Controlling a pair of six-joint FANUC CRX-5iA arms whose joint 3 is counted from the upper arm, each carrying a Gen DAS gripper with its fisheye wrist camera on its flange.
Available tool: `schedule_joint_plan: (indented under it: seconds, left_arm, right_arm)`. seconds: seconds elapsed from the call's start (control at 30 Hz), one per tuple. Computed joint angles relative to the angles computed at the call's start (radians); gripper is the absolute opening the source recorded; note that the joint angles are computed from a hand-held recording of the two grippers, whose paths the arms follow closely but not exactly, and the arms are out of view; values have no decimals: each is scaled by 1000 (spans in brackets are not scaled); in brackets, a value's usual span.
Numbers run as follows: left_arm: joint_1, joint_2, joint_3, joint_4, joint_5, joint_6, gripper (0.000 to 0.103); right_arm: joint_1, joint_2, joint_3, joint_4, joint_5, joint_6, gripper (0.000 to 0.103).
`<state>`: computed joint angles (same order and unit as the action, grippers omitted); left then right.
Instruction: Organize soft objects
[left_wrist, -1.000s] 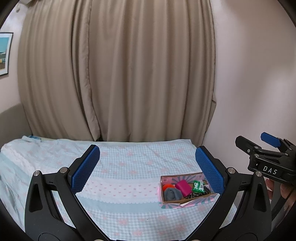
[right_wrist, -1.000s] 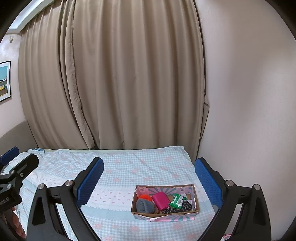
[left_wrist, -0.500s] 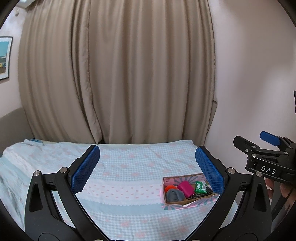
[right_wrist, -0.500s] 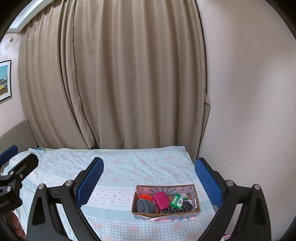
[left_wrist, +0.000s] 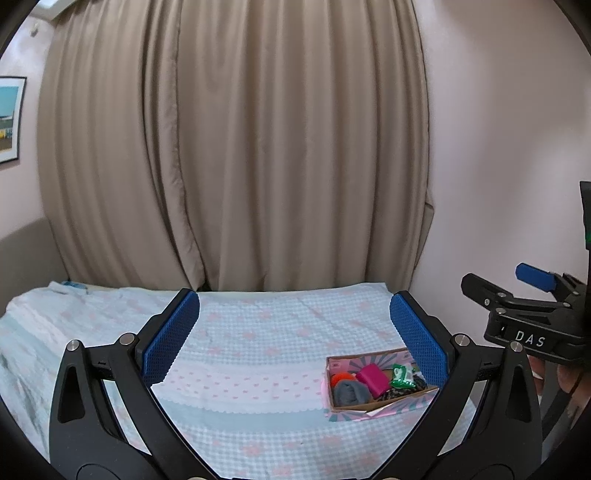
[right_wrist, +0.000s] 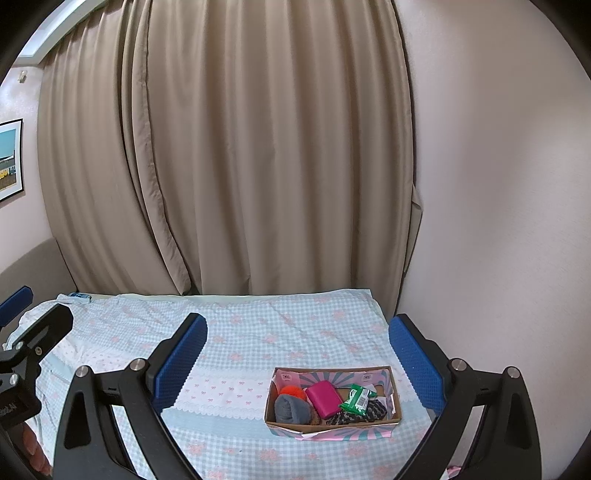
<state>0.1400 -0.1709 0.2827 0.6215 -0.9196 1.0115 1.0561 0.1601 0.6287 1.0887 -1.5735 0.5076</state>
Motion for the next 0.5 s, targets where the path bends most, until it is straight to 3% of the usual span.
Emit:
schedule_joint_plan:
  seconds: [0.5]
  left_arm:
    - [-19, -2, -4, -78, 55, 39, 103]
  right_arm:
    - [-33, 29, 58, -46, 7, 32, 98]
